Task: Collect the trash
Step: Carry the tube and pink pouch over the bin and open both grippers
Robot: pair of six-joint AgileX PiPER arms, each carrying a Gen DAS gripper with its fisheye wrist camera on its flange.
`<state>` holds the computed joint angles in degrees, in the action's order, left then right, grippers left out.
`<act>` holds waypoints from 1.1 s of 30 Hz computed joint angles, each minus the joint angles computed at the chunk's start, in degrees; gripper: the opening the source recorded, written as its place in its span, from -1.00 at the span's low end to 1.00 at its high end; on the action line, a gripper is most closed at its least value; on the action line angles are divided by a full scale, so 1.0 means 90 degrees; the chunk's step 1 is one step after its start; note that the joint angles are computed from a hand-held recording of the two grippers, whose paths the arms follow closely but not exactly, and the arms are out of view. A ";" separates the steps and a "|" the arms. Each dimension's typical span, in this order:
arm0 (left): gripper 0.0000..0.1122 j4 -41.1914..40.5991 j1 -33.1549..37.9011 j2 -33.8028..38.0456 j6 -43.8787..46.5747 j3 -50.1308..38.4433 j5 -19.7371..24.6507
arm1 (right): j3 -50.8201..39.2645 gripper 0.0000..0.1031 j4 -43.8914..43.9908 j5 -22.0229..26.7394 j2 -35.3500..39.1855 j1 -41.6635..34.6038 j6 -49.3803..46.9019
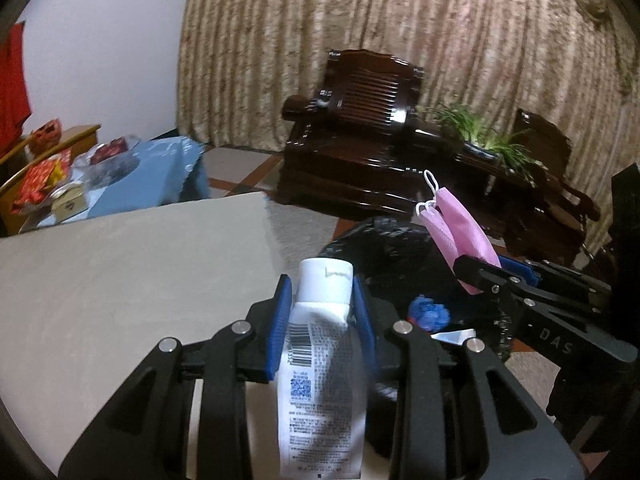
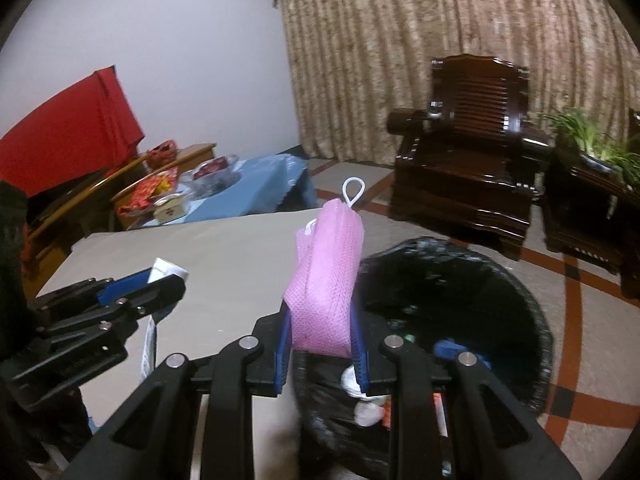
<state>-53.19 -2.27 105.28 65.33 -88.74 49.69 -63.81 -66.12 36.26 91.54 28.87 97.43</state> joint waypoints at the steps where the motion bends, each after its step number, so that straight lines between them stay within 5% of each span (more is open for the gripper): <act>1: -0.47 -0.0045 -0.0082 -0.0043 0.0054 0.0057 -0.0011 | 0.0149 -0.51 -0.0064 0.0045 -0.0110 -0.0020 0.0099; 14: -0.47 -0.0250 -0.1516 0.0568 -0.0054 -0.0367 -0.0383 | 0.1270 -0.51 -0.0320 0.0212 -0.0795 -0.0653 0.0506; 23: -0.47 0.0001 -0.2229 0.1567 -0.0564 -0.1531 -0.0322 | 0.1561 -0.51 -0.0387 -0.0391 -0.0632 -0.1568 0.0511; 26: -0.45 0.0206 -0.2328 0.1838 -0.0821 -0.1849 -0.0240 | 0.1631 -0.33 -0.0428 -0.0563 -0.0536 -0.1739 0.0572; 29: -0.08 0.0332 -0.2309 0.1950 -0.0885 -0.1964 -0.0202 | 0.1700 -0.18 -0.0492 -0.0649 -0.0458 -0.1819 0.0666; 33: 0.03 0.0452 -0.2203 0.1961 -0.0926 -0.1948 -0.0208 | 0.1789 0.26 -0.0626 -0.0636 -0.0473 -0.1796 0.0866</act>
<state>-49.12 -22.10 122.93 57.00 -106.27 47.82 -47.71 -71.76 30.54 87.28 12.70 105.22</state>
